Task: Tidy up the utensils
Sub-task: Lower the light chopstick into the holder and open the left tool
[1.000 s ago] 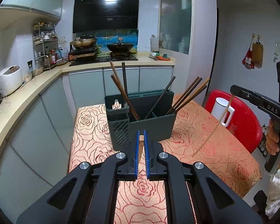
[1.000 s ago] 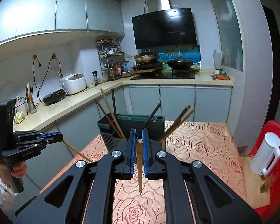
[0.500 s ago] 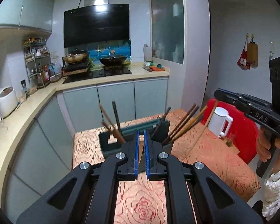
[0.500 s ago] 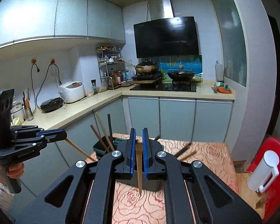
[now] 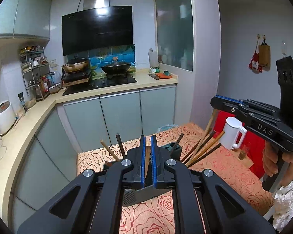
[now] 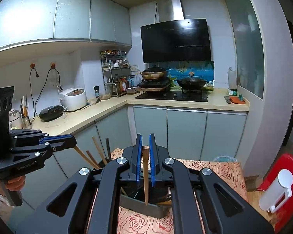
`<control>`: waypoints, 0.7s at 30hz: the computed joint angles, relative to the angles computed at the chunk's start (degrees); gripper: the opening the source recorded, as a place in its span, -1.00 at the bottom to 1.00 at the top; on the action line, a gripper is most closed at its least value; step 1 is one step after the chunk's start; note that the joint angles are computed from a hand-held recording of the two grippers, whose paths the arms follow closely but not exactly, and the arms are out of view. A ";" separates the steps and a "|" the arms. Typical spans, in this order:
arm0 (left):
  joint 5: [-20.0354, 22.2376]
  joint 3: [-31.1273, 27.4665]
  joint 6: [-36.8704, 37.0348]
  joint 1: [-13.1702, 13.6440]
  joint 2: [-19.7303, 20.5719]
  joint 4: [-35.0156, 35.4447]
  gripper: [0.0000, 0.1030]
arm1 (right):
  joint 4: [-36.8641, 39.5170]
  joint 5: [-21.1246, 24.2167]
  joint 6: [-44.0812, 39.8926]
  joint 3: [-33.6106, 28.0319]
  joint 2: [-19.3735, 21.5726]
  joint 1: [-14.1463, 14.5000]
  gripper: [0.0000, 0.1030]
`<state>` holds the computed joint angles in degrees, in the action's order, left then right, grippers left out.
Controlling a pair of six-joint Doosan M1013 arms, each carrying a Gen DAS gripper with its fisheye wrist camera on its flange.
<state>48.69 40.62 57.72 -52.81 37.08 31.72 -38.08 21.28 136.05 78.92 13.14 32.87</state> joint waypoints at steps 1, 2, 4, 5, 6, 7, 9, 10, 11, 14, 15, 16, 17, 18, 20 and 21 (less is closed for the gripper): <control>0.84 -1.30 0.90 0.19 0.75 -0.80 -0.90 | 0.65 0.24 -0.52 -0.46 0.30 -0.09 -0.84; 1.29 -1.94 1.37 0.33 1.15 -1.25 -0.90 | 1.31 0.44 -1.07 -0.87 0.59 -0.22 -0.84; 2.65 -3.88 2.28 0.68 2.35 -2.12 -0.90 | 2.80 1.01 -2.38 -1.77 1.26 -0.52 -0.84; 2.96 -4.20 2.45 0.79 2.63 -2.48 -0.90 | 3.36 1.21 -2.91 -2.07 1.51 -0.65 -0.84; 3.65 -5.12 2.98 0.96 3.20 -3.19 -0.90 | 4.13 1.50 -3.63 -2.44 1.82 -0.80 -0.84; 4.14 -5.76 3.27 1.06 3.59 -3.62 -0.90 | 4.73 1.78 -4.17 -2.78 2.09 -0.90 -0.84; 5.47 -7.50 4.15 1.39 4.72 -5.11 -0.90 | 5.99 2.40 -5.29 -3.43 2.65 -1.07 -0.84; 5.96 -8.05 4.37 1.42 5.11 -5.41 -0.90 | 6.67 2.71 -5.87 -3.70 2.90 -1.18 -0.84; 6.55 -8.87 4.78 1.58 5.65 -5.90 -0.90 | 7.09 3.00 -6.18 -3.92 3.09 -1.22 -0.84; 7.51 -10.12 5.17 1.82 6.70 -6.56 -0.90 | 8.86 4.19 -7.58 -4.71 3.85 -1.33 -0.84; 7.72 -10.39 5.22 1.91 6.99 -6.65 -0.90 | 9.45 4.71 -8.15 -5.12 4.21 -1.32 -0.84; 7.93 -10.63 5.25 2.04 7.25 -6.74 -0.90 | 9.83 4.94 -8.55 -5.26 4.41 -1.33 -0.84; 8.42 -11.46 5.26 2.05 7.76 -6.70 -0.90 | 10.01 5.15 -8.73 -5.33 4.59 -1.29 -0.84; 8.57 -11.64 5.15 2.10 8.00 -6.59 -0.90 | 10.45 5.42 -9.12 -5.50 4.83 -1.29 -0.84; 9.06 -12.11 5.01 2.11 8.45 -6.17 -0.90 | 10.97 6.05 -9.72 -5.85 5.30 -1.20 -0.84; 9.40 -12.49 4.87 2.03 8.74 -5.83 -0.90 | 10.86 6.35 -9.81 -6.00 5.49 -1.15 -0.84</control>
